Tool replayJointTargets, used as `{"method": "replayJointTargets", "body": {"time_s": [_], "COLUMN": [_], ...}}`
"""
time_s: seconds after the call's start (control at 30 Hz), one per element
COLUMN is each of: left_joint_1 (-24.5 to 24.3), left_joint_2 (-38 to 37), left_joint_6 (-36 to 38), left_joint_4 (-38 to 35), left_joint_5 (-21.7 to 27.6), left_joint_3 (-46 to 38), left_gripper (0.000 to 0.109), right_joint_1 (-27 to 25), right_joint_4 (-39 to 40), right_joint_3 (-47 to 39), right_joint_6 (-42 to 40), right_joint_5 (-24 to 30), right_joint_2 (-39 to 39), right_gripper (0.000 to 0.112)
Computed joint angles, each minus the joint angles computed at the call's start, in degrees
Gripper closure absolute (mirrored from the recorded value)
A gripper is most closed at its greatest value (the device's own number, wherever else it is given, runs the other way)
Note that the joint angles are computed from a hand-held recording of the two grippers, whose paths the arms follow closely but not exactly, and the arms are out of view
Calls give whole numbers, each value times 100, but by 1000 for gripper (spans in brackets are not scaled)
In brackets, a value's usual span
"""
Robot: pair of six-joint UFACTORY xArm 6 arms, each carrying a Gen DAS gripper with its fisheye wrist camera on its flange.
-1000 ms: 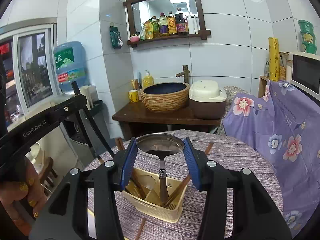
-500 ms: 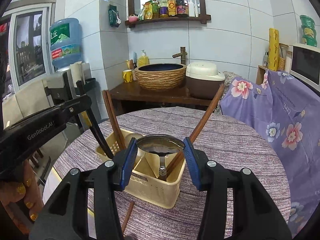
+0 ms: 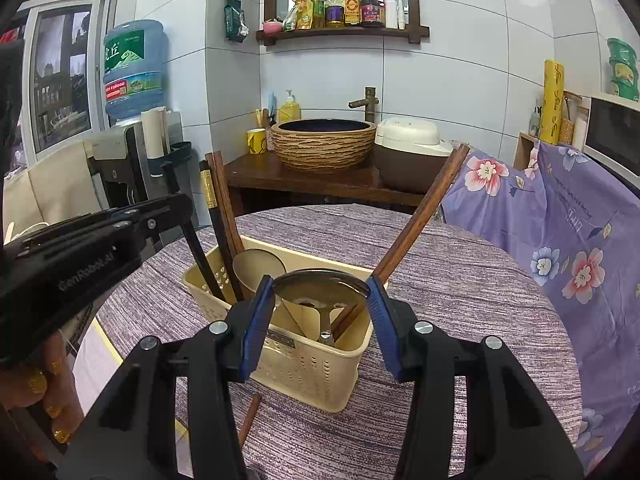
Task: Organize utensils
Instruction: 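Open both tools to release the spoon and chopstick in the holder, then move both tools back down and close the right tool on the plain steel spoon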
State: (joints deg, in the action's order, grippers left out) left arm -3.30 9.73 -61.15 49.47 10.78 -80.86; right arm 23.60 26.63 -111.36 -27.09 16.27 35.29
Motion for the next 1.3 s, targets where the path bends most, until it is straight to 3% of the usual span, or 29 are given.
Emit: {"method": "replayJointTargets", "body": {"time_s": [0.07,0.13,0.23,0.3,0.4,0.53,0.73,1.0,1.3], "left_joint_1": [27,69,130,122,60,-34,-27,7,10], "left_joint_2": [-116,-253,-589,-834,-1035,-1291,-1556,-1832,-2056], "left_joint_6": [-125,-583,-1955,-2698,-2660,-2707,-2344,-1899,-2011], "left_joint_4": [134,617,1976,2746,2807,2988,2447,1591,1428], "left_joint_5": [-84,-148,-121,-45,24,251,339,345,303], "left_joint_3": [106,204,382,551,797,1178,1899,2955,3691], "left_gripper": [95,73,46,37,30,20,19,19,32], "right_joint_1": [0,5,38,72,135,188,187,87,82], "right_joint_4": [143,229,793,1039,1189,930,1125,5,-433], "right_joint_3": [37,173,446,626,1020,1720,2669,3826,4488], "right_joint_6": [-95,-160,-659,-902,-1097,-990,-1045,68,782], "right_joint_5": [-70,-227,-440,-561,-856,-1217,-1122,-1007,-716], "right_joint_2": [-18,-97,-310,-455,-714,-1139,-1737,-2134,-2210], "right_gripper": [59,51,46,42,34,34,34,34,38]}}
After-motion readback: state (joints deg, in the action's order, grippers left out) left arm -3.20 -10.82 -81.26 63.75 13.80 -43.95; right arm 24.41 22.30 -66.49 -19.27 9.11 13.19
